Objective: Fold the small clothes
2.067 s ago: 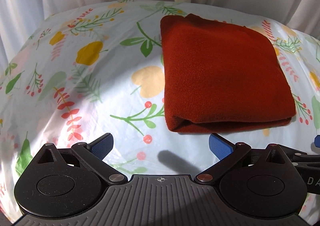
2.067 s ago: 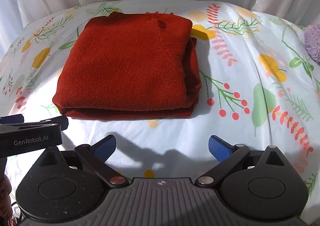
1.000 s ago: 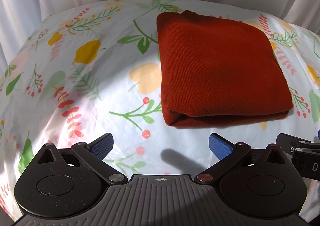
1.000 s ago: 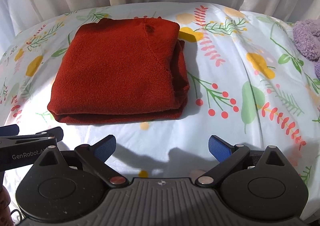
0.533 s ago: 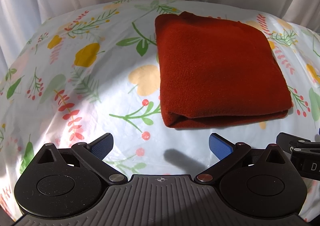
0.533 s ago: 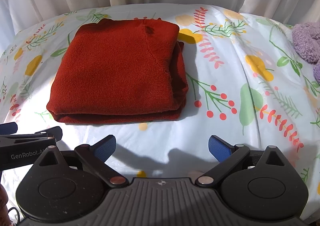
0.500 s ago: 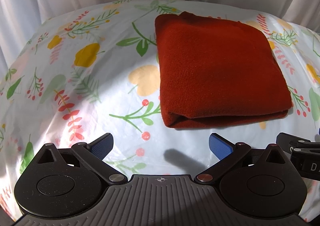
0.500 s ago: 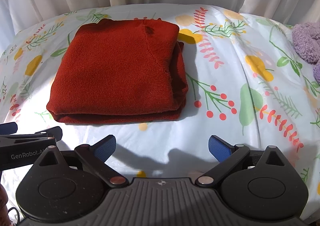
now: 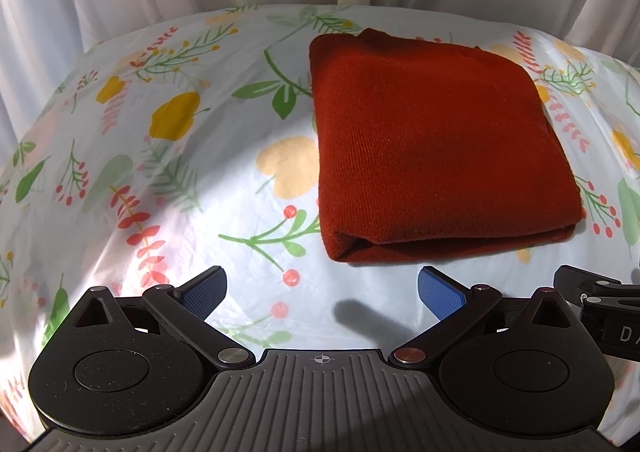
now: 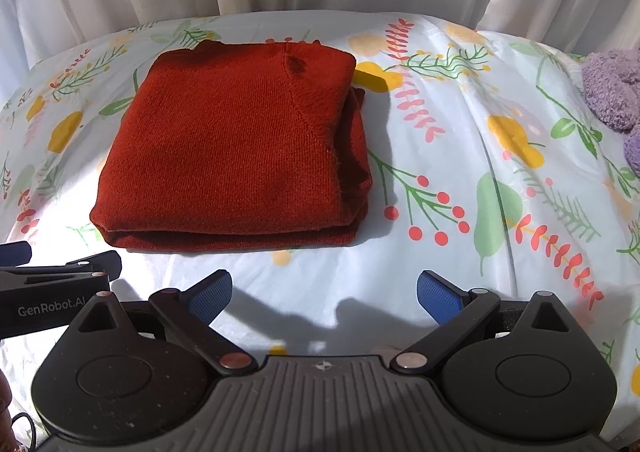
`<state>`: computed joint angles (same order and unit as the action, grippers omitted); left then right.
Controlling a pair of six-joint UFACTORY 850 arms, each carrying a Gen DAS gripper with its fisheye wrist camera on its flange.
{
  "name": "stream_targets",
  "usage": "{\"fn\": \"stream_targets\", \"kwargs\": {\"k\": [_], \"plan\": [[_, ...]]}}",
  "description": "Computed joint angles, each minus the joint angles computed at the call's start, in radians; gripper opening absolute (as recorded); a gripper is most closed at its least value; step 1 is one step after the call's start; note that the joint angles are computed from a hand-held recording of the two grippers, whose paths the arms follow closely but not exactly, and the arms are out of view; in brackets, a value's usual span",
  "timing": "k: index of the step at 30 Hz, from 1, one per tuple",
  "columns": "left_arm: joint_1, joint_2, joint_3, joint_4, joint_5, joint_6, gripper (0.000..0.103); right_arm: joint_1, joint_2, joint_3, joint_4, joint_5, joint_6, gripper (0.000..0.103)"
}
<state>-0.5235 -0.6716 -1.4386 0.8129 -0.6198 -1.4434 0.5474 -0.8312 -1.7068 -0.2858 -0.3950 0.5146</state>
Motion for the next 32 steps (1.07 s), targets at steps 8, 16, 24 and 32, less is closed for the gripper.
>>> {"fn": "stream_targets", "kwargs": {"k": [8,16,24,32], "plan": [[-0.005,-0.003,-0.004,0.018,-0.002,-0.009,0.103,-0.002,-0.001,-0.003,0.003,-0.001,-0.008,0.099],[-0.008,-0.009,-0.012,0.020,-0.006,-0.007,0.103,-0.002,-0.002,-0.006,-0.001,-0.002,-0.002,0.099],[-0.002,-0.006,-0.006,0.016,0.024,-0.001,0.103,-0.005,-0.003,-0.007,0.004,-0.001,-0.009,0.099],[-0.007,-0.005,-0.001,0.059,0.013,-0.039,0.103,-0.007,-0.007,-0.011,0.004,-0.003,-0.002,0.099]]}}
